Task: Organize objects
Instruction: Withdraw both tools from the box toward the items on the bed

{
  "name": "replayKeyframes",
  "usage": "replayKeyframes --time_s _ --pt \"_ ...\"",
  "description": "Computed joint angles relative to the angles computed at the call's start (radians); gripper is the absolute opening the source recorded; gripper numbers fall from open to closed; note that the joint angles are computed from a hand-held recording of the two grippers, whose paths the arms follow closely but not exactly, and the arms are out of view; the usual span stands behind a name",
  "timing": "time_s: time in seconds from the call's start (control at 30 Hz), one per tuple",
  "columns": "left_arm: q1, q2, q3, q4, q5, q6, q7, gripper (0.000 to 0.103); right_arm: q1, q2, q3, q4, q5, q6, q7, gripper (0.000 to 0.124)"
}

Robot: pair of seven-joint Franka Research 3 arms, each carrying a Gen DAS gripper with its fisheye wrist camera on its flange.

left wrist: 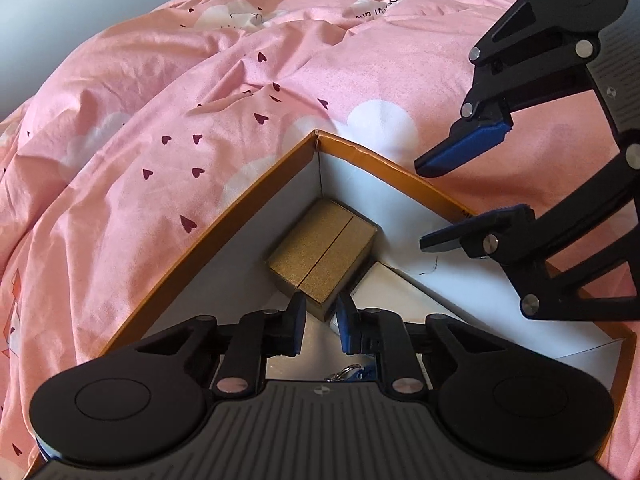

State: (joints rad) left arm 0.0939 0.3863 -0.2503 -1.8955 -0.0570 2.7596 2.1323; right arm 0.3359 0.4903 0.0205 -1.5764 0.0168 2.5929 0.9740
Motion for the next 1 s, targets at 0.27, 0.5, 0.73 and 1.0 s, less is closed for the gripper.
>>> replayKeyframes --time_s 0.27,0.5,0.73,1.0 --pt "-0.009 -0.100 0.015 -0.113 -0.023 0.087 -0.073 0.023 -0.016 -0.039 0.020 -0.043 0.046 0.005 -0.010 0.035" --pt "-0.153 -0.338 0.197 -0.380 0.325 0.266 -0.613 0.024 -0.040 -0.164 0.065 -0.208 0.168 0.124 -0.008 0.036" --pt "-0.129 -0.547 0.182 -0.604 0.318 0.332 -0.805 0.024 -0.054 -0.344 0.137 -0.479 0.423 0.340 -0.080 0.037" --pt "-0.335 -0.697 0.332 -0.770 0.112 0.295 -0.639 0.024 0.018 -0.498 0.144 -0.707 0.736 0.461 -0.123 0.042"
